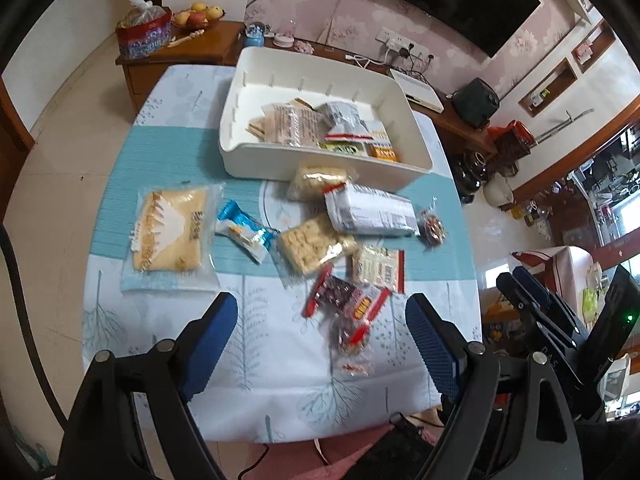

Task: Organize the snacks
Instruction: 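Withdraw both open tools from the tray back over the snacks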

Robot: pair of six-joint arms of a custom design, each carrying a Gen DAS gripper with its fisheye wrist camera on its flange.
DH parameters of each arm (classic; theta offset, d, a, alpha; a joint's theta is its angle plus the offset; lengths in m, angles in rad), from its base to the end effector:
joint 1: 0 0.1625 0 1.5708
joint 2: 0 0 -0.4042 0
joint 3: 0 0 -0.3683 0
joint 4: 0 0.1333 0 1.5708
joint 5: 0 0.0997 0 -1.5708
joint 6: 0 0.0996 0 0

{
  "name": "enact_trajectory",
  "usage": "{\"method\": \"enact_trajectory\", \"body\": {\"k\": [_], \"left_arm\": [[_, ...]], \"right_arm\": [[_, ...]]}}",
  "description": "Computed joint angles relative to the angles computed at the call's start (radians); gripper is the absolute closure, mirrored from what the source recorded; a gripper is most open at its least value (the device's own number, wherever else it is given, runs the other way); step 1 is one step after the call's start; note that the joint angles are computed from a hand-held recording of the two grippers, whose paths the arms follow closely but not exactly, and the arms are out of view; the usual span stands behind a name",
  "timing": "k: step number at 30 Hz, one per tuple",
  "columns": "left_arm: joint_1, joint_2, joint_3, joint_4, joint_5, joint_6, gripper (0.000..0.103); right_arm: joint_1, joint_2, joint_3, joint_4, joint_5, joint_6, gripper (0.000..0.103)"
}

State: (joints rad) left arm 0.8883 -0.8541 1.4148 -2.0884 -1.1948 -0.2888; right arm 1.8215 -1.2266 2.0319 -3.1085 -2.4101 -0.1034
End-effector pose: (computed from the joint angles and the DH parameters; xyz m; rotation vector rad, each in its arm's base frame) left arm -0.2927 -0.6294 0.1746 0.5554 2.7268 -0.1941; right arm 0.1839 -0.4796 0.2946 0.0170 -2.2350 0.9149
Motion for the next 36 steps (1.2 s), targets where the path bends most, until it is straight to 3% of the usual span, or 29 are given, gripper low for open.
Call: {"method": "enact_trajectory", "body": {"k": [5,11,23,36], "left_arm": [[-0.020,0.006,0.013,0.018,0.008,-0.048,0.018],[-0.056,0.012,0.054,0.018,0.038,-0.178,0.018],[-0.119,0.056,0.147,-0.012,0.070,-0.426,0.014],[-0.104,0.159,0.183,-0.043,0.058,-0.646,0.014]], "right_arm": [[-0.009,-0.025,0.014,0.009,-0.013,-0.046,0.054],[-0.059,-0.091,0.034,0.090,0.057,-0.102,0.047],[-0.178,-0.194,0.011,0.250,0.212,-0.353,0.042],[-0.287,-0.194,-0.040,0.358,0.263,-0.573,0.041]]}}
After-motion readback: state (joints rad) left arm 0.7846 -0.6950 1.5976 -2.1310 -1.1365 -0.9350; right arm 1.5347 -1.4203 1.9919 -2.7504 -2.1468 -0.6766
